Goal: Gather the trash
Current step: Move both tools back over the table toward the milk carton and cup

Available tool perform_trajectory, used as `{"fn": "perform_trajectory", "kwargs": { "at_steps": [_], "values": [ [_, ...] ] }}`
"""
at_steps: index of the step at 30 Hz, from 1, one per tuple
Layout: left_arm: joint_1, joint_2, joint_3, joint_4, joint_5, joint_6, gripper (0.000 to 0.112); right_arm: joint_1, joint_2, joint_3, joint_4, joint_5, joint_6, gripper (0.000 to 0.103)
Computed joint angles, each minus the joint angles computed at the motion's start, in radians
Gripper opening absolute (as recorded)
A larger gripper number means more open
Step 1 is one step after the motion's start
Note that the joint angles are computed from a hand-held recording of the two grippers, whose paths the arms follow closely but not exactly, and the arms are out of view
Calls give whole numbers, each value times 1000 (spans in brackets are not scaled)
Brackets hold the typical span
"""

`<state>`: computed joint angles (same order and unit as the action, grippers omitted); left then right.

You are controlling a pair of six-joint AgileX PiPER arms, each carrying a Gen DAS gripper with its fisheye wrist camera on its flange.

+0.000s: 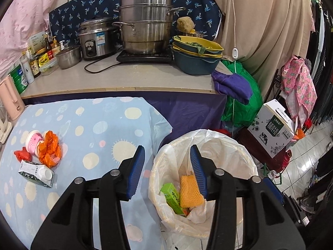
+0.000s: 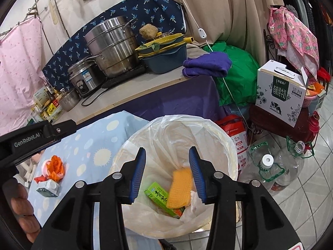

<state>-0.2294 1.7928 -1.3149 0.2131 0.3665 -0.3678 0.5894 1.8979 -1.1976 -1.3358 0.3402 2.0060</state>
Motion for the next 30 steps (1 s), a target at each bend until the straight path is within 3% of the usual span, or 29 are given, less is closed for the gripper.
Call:
{"fn": "perform_trajectory", "kwargs": {
  "at_steps": [5,10,16,30],
  "values": [
    [20,-20,28,15,-12,-20,53,22,0,-17,33,13,-40,44],
    [63,-46,62,-28,-23,21,54,52,6,-46,71,28,-84,44],
    [129,-93,137,13,-58,-21,69,101,38,-113,147,52,-173,48],
    [427,-83,190,-181,-12,182,82,226,228,-431,472,122,-543,49]
  ]
}}
